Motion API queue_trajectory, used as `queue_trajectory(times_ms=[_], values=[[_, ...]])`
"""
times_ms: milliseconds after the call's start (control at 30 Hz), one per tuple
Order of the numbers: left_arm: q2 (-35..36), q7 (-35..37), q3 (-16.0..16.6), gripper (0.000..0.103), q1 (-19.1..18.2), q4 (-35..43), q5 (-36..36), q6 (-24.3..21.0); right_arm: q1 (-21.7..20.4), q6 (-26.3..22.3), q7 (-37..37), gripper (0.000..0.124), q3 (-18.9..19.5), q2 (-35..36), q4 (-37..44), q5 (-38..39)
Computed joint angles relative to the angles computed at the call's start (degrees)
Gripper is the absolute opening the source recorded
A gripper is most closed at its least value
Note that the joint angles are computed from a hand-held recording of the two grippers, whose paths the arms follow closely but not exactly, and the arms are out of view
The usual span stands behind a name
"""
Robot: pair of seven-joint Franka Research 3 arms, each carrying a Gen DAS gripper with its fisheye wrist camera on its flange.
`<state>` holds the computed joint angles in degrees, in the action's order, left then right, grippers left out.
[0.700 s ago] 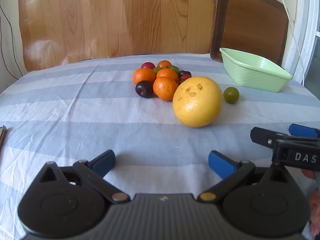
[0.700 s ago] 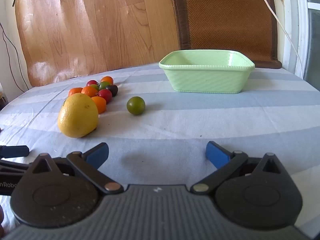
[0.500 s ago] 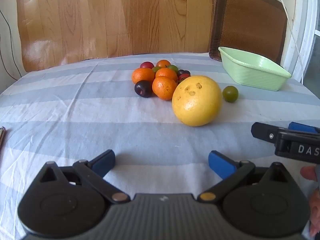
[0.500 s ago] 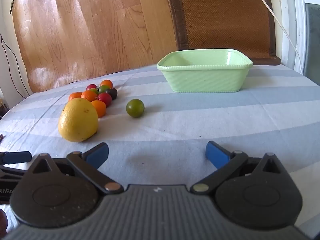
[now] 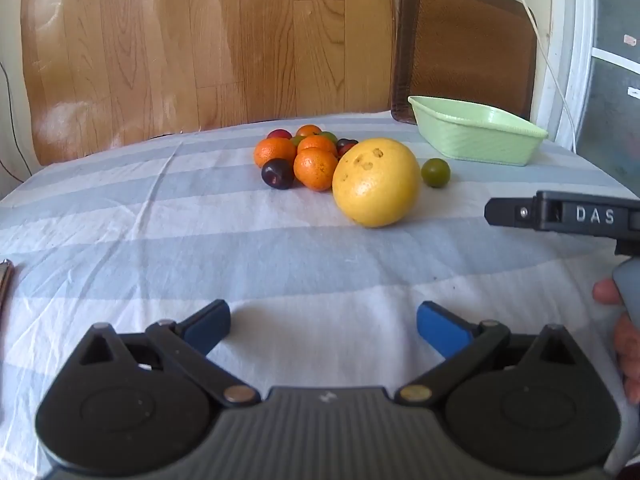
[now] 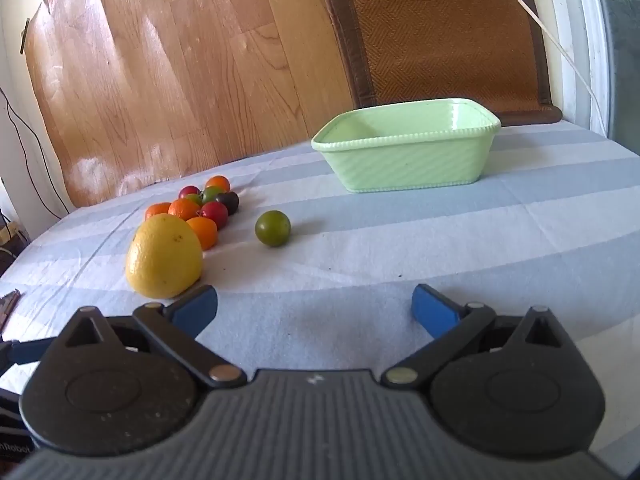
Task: Organize fruits
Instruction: 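Move both tools toward the large yellow grapefruit beside the fruit pile, then grasp the grapefruit between both tools and lift it toward the green bowl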
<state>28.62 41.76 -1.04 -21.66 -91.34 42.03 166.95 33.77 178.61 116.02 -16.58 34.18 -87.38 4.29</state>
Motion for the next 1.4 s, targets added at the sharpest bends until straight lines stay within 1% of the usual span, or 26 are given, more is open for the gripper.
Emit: queue_trajectory(times_ms=[33,100,167,233,300,333,367,433,500,567,600,667,733,767,833,900,933,967,1000,1033,1100,1167,1233,1300,1333,1400], values=[[-0.22,-0.04,-0.34,0.103,0.36,-0.3,-0.61,0.28,-1.33,1.51,-1.12,0.099,1.77,-0.27,-0.43,0.18],[-0.73,-0.8,-0.64,0.103,1.24,-1.33,-1.96,2.28,-5.54,2.9,-5.23,0.089,7.39,-0.72,-0.45,1.15],[-1.56,-4.3,1.82,0.103,0.44,-2.7,-1.29,4.26,-12.04,2.87,-10.87,0.069,15.99,-0.64,0.68,2.78],[-2.1,-8.44,4.58,0.103,-0.61,-3.26,0.49,5.89,-18.64,2.05,-16.27,0.06,24.9,0.41,2.91,4.91],[-2.44,-10.58,5.21,0.103,0.33,-3.7,0.59,8.0,-23.72,0.67,-21.19,0.053,32.27,2.33,6.16,6.99],[-2.54,-10.53,4.54,0.103,1.57,-3.97,-0.3,9.12,-25.25,-0.1,-23.19,0.051,34.81,3.46,8.05,7.91],[-2.57,-9.74,3.3,0.103,3.18,-4.15,-1.8,10.01,-26.59,-0.72,-23.95,0.05,36.96,5.41,10.65,6.7],[-2.4,-6.7,-0.18,0.103,6.86,-4.2,-5.84,10.95,-25.71,-2.56,-26.07,0.049,36.91,6.74,13.64,10.05],[-1.95,-3.07,-3.84,0.103,10.36,-3.91,-10.09,11.68,-25.66,-6.71,-27.93,0.046,38.18,9.56,18.88,11.36],[-1.2,1.11,-8.68,0.103,14.67,-3.52,-14.06,12.73,-24.77,-12.03,-29.05,0.041,38.38,12.39,24.46,12.4],[-1.17,2.8,-10.25,0.103,16.06,-4.08,-15.92,13.91,-25.15,-12.31,-30.79,0.04,39.99,13.31,25.64,13.87],[-0.94,3.68,-10.47,0.103,16.17,-4.58,-17.1,15.83,-27.24,-15.61,-36.77,0.04,44.65,13.58,26.12,17.38],[-0.17,5.96,-12.62,0.103,18.1,-4.36,-18.75,17.57,-25.51,-14.48,-41.53,0.043,44.34,12.79,25.62,15.99],[0.66,7.63,-15.26,0.103,20.31,-3.91,-19.55,18.38,-24.84,-14.18,-44.3,0.043,44.37,12.52,25.51,15.57],[4.26,12.27,-24.19,0.103,27.52,-1.97,-20.14,20.0,-24.2,-16.51,-48.32,0.042,45.25,13.2,27.5,16.47],[7.64,14.99,-30.05,0.103,31.52,1.05,-21.42,17.27,-21.2,-17.13,-47.93,0.041,41.24,13.49,29.24,14.72],[9.33,15.88,-32.82,0.103,33.25,2.23,-22.75,16.55,-19.49,-17.98,-47.81,0.044,38.99,14.37,31.17,13.66],[11.5,17.9,-37.21,0.103,36.08,3.05,-23.39,16.14,-18.12,-18.66,-48.33,0.045,37.1,15.5,33.18,12.72],[13.74,20.21,-41.12,0.102,38.42,4.08,-23.97,15.58,-16.86,-19.74,-48.26,0.052,35.19,16.05,34.45,12.03],[15.06,21.74,-43.03,0.1,39.34,4.85,-24.33,15.1,-15.69,-21.47,-47.98,0.054,33.35,16.99,36.33,11.43],[15.77,23.72,-43.12,0.097,38.68,6.08,-25.28,14.33,-13.92,-24.55,-47.98,0.054,30.71,19.34,40.42,11.01],[16.24,25.52,-42.96,0.092,37.88,7.2,-26.25,13.35,-13.58,-25.96,-49.93,0.057,30.5,21.0,42.92,12.51],[16.82,27.37,-42.8,0.08,37.08,8.48,-27.21,11.84,-12.83,-26.4,-50.73,0.059,29.46,22.06,44.8,13.7],[16.7,28.21,-41.0,0.073,35.33,9.87,-28.38,9.65,-11.52,-26.75,-50.65,0.061,27.64,23.47,47.53,13.66],[16.91,28.95,-41.01,0.07,35.14,10.32,-29.07,8.66,-11.15,-27.45,-50.66,0.062,27.07,24.4,49.28,13.52],[17.36,30.81,-41.9,0.07,35.46,10.49,-30.54,7.81,-10.68,-29.08,-50.64,0.063,26.44,26.01,52.39,13.27]])
